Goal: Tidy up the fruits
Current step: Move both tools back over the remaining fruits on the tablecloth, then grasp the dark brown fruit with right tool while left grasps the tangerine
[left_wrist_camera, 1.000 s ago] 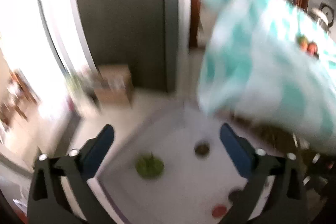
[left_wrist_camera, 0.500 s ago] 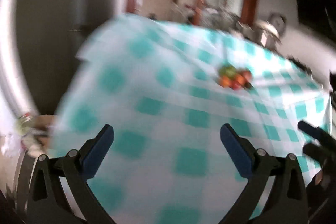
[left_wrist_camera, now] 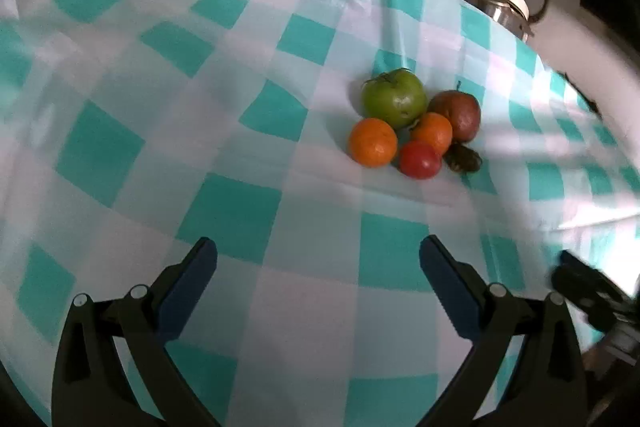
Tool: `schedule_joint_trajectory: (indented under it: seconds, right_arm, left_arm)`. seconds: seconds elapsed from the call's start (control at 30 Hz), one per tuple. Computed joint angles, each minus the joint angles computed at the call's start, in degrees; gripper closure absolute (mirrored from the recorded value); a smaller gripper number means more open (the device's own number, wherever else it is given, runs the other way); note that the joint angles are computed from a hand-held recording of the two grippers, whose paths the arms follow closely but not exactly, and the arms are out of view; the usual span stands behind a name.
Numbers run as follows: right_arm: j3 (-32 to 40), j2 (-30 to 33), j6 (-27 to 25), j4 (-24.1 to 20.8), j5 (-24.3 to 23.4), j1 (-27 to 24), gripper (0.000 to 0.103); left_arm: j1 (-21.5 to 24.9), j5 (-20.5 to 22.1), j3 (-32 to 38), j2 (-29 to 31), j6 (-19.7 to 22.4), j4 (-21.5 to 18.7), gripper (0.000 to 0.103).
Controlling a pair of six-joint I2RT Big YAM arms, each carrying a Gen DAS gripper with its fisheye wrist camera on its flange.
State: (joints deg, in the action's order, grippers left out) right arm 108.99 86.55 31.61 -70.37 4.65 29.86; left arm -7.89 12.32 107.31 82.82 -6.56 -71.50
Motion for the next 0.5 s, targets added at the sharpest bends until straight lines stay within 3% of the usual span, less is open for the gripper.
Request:
schedule_joint_trajectory:
  seconds: [0.1,0.23,0.37,0.5]
  right_arm:
    - [6.18,4.81,-3.96,-3.31,0.96,-0.89,0.021]
    - [14.89,12.39,-8.59,-8.28,-0.72,-2.55,0.032]
    - [21.65,17.65,-10.08,-10.81,-2.92,-3.45,0.037]
    - [30.59,23.67,-12.17,-15.64,-1.34,-3.75,0.041]
  left_arm:
    - [1.37,5.47,1.02,1.44,-0.78,-1.70,0.002]
    - [2.24,8.92,-2.37,-1.08,-0.80,2.46,0.002]
    - [2.72,9.77,-3.09,-1.61,-1.90,3.49,0.002]
    - [2.80,10.09,-3.03,-1.55,-1.90,3.42,0.002]
